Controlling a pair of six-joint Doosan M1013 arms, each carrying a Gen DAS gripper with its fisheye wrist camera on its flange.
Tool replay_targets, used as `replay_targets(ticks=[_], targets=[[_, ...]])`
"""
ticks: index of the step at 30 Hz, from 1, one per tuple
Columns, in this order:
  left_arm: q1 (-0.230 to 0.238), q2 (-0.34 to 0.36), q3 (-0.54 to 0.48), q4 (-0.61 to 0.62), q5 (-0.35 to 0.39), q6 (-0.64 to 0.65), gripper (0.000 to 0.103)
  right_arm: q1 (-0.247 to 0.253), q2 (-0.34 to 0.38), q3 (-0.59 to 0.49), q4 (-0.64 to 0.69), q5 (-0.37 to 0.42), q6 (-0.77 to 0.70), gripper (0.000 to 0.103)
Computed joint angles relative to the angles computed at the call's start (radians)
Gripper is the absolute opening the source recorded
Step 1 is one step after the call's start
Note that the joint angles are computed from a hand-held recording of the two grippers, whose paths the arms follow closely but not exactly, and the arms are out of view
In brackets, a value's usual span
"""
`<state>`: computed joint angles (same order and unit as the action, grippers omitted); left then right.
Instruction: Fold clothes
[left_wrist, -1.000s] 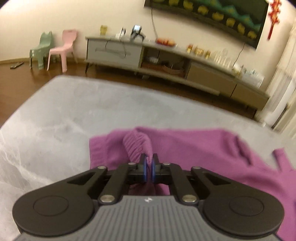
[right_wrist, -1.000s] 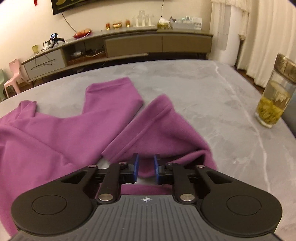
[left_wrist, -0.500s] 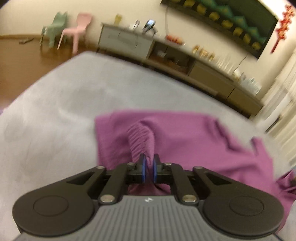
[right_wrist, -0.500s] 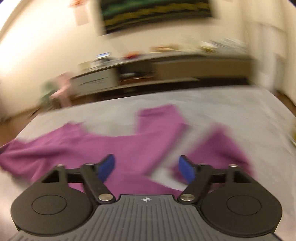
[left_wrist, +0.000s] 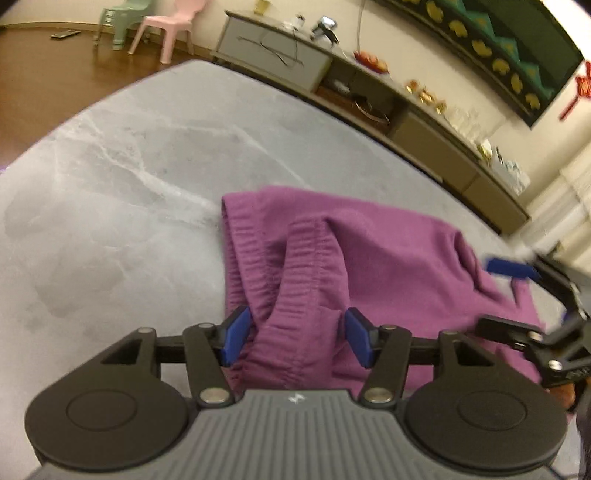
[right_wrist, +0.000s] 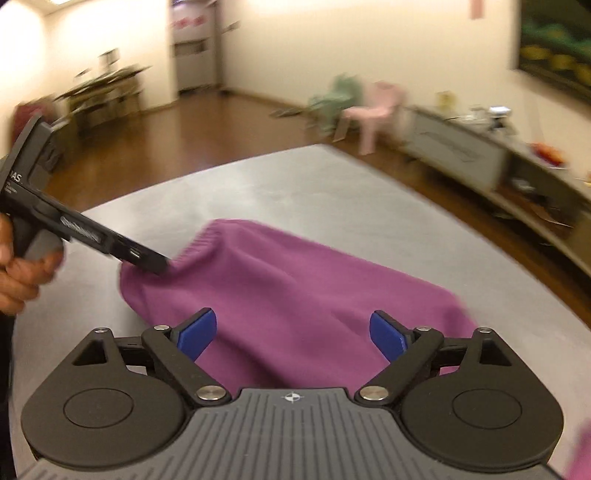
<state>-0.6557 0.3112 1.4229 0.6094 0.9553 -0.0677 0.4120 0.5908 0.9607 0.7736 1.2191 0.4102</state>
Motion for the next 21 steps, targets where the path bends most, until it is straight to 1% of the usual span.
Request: replay_targets(ticks=[3, 4, 5, 6, 7, 8, 9, 10, 11, 12, 13, 15, 16, 18, 19, 21], targets=[[0.022, 0.032, -0.024, 0.002, 0.020, 0.064, 0.056, 0.039, 0.051, -0.074, -0.059, 0.048, -0.001, 0.091], [0.031, 0.043, -0.040, 0.010, 0.035, 0.097, 0.056, 0.049, 0.062, -0.089, -0.086, 0.044, -0.001, 0.083], [0.039, 0.050, -0.048, 0.017, 0.041, 0.110, 0.056, 0.056, 0.076, -0.110, -0.121, 0.048, 0.008, 0.070], [0.043, 0.041, -0.042, 0.039, 0.029, 0.081, 0.056, 0.060, 0.088, -0.133, -0.163, 0.054, 0.027, 0.025], [0.046, 0.026, -0.030, 0.070, 0.009, 0.036, 0.055, 0.063, 0.094, -0.149, -0.192, 0.054, 0.038, 0.010], [0.050, 0.012, -0.018, 0.103, -0.009, -0.010, 0.055, 0.056, 0.083, -0.138, -0.179, 0.031, 0.028, 0.008], [0.046, -0.014, 0.009, 0.161, -0.046, -0.087, 0.055, 0.043, 0.060, -0.113, -0.137, 0.003, 0.015, 0.004], [0.038, -0.046, 0.044, 0.241, -0.088, -0.188, 0.057, 0.030, 0.031, -0.078, -0.091, -0.030, -0.010, 0.003], [0.029, -0.076, 0.078, 0.329, -0.122, -0.297, 0.059, 0.020, -0.016, -0.020, -0.034, -0.073, -0.060, 0.000], [0.019, -0.100, 0.102, 0.393, -0.134, -0.368, 0.060, 0.009, -0.063, 0.039, 0.024, -0.107, -0.116, 0.000], [0.008, -0.112, 0.115, 0.416, -0.119, -0.387, 0.060, 0.001, -0.117, 0.109, 0.077, -0.119, -0.183, 0.000], [-0.016, -0.129, 0.132, 0.427, -0.074, -0.381, 0.061, -0.008, -0.224, 0.253, 0.149, -0.088, -0.309, 0.000], [-0.028, -0.137, 0.140, 0.433, -0.051, -0.379, 0.061, 0.000, -0.264, 0.319, 0.148, -0.072, -0.349, 0.000], [-0.035, -0.136, 0.138, 0.375, -0.055, -0.303, 0.062, 0.019, -0.341, 0.459, 0.095, -0.051, -0.409, 0.001], [-0.036, -0.130, 0.131, 0.336, -0.063, -0.252, 0.063, 0.025, -0.367, 0.514, 0.064, -0.064, -0.425, 0.001], [-0.040, -0.107, 0.103, 0.248, -0.040, -0.143, 0.064, 0.019, -0.400, 0.592, 0.025, -0.110, -0.446, 0.002]])
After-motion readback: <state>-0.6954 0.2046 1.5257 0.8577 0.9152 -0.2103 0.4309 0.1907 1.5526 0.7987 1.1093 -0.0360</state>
